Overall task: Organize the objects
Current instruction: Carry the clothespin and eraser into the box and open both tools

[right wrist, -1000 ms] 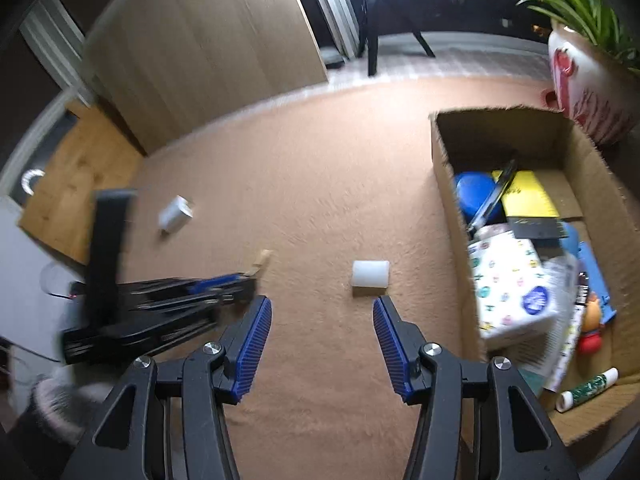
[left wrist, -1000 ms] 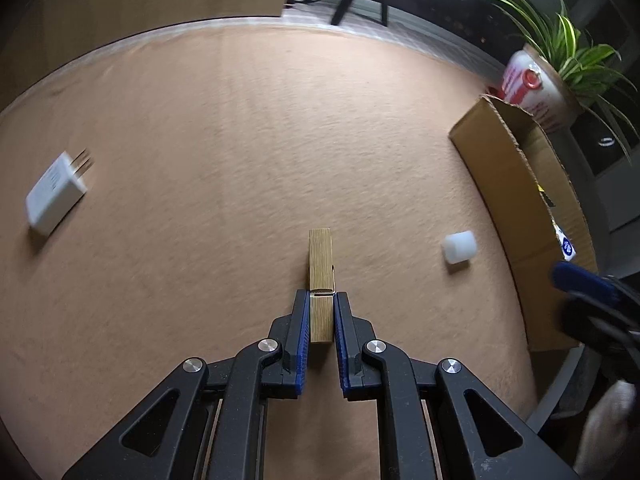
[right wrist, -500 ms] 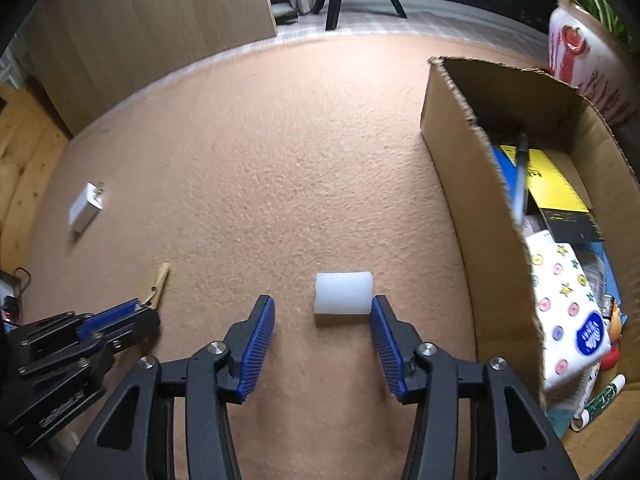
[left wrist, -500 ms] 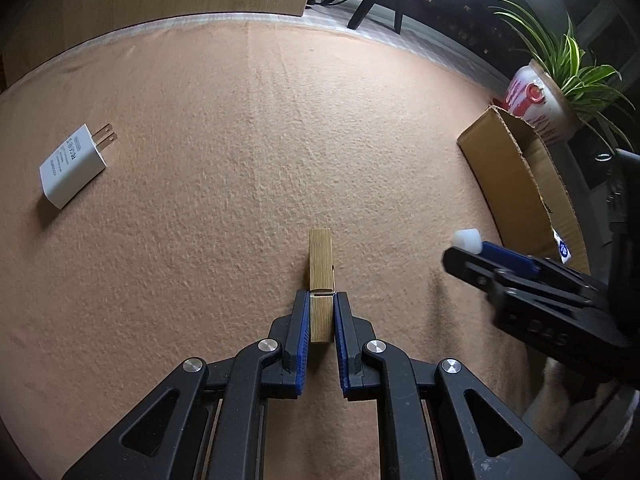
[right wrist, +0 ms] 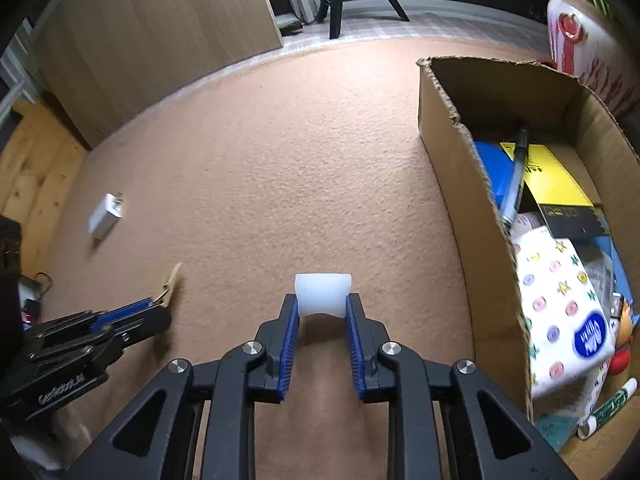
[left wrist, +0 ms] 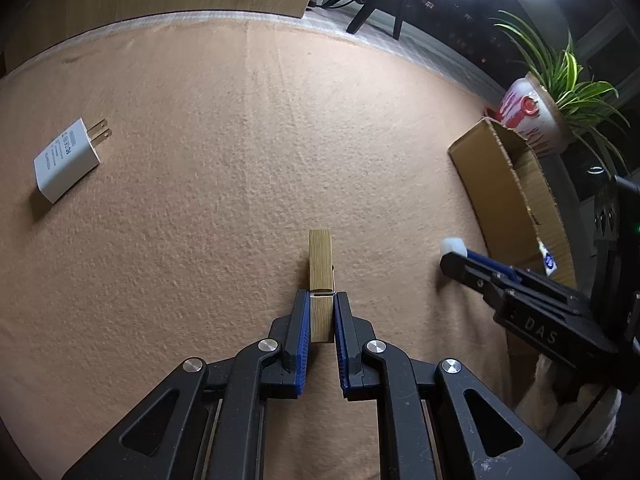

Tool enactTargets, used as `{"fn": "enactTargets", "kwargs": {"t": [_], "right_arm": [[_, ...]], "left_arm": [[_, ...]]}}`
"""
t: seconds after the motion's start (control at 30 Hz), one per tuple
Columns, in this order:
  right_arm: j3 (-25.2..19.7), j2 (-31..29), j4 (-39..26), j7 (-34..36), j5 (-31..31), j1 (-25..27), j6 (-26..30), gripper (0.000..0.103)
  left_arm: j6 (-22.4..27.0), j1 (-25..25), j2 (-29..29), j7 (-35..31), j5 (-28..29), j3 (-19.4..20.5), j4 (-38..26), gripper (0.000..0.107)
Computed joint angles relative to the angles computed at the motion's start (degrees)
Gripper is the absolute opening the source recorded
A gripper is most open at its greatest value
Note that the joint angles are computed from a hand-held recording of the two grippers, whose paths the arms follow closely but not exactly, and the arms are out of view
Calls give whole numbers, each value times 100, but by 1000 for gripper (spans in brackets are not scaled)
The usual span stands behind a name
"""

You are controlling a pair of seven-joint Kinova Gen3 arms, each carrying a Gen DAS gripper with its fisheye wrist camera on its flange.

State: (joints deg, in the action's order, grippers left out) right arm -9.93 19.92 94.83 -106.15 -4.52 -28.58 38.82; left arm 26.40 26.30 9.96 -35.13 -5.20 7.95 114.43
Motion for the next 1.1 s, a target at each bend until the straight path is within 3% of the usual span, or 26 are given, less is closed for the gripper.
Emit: {"fn": "enactTargets", "kwargs": {"t": [0.27,0.53,0.8,1.1], "right_arm": [[-128,-829,548,487,-522,395,-237,21],[184,-1680,1139,-84,139,578,-361,21],[432,-1970,1495,214,-189,1225,-382,21],[507,-1965,1570,888,-688,1550,-431,21]], "left_arm": [[124,140,-104,9,-151,98,-349,12],[289,302,170,-433,-98,282,-1132,12],[637,645,950,-1094,61,311,-2395,12],[1241,980,1982,-1632,198,114,-4101,12]]}}
